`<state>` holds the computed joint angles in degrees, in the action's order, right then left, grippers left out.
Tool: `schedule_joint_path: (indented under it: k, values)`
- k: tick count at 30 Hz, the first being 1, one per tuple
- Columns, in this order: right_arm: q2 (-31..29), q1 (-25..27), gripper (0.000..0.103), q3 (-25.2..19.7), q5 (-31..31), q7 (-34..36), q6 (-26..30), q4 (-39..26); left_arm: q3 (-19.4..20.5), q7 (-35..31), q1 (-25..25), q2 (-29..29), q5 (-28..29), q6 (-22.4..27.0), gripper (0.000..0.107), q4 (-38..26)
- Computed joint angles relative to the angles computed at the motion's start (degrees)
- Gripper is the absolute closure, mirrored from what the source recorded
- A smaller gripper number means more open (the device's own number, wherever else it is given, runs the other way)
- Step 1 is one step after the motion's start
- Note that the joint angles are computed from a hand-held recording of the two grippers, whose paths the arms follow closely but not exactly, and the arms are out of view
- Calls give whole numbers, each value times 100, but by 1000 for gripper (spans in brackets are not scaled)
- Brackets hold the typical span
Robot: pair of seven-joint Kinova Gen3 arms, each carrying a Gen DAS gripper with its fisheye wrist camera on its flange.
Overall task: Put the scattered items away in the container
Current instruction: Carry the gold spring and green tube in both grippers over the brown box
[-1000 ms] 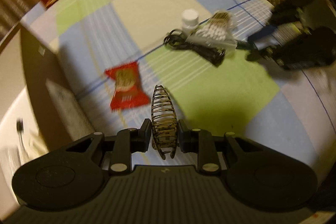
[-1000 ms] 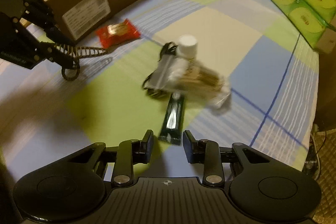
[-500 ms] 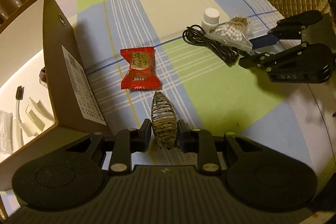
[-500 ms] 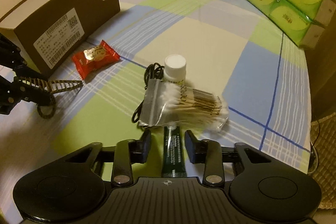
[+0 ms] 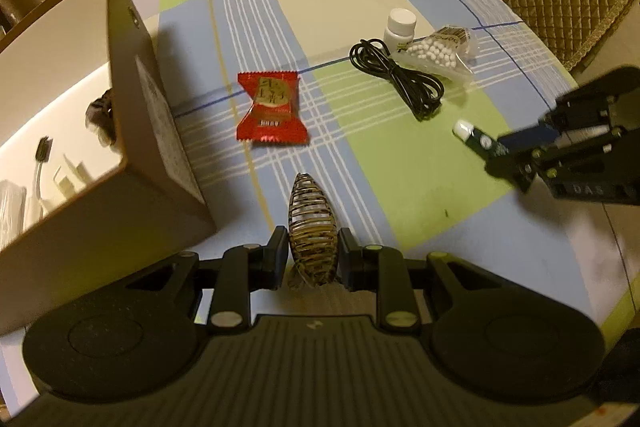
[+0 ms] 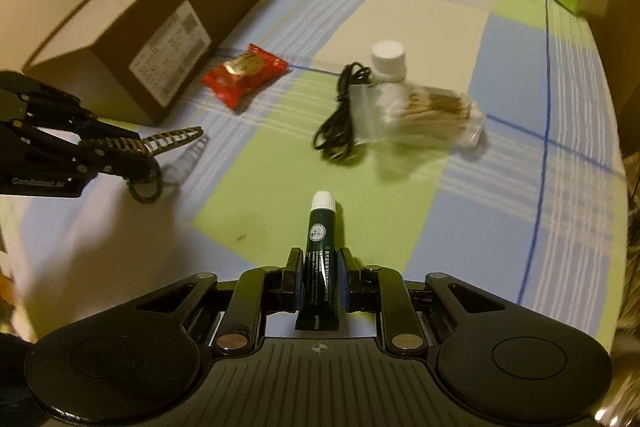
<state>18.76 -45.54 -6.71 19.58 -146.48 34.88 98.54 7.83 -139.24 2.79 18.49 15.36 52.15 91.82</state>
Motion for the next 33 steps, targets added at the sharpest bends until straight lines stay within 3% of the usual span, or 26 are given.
schedule_joint_path:
  k: [6,14,25,33]
  values:
    - [-99,-126,89,-41,-32,-311,-86,-106,-25,-409,-407,-230,464,251,86,93]
    - [18,-385,89,-59,114,-356,29,-711,-222,-1101,-903,-586,1170,609,86,128]
    - [421,-704,89,28,235,-209,294,-1901,-655,-1951,-1652,-826,2069,1304,86,-238]
    - [958,-907,89,201,227,141,460,-2997,-812,-2246,-2184,-636,2522,1573,86,-847]
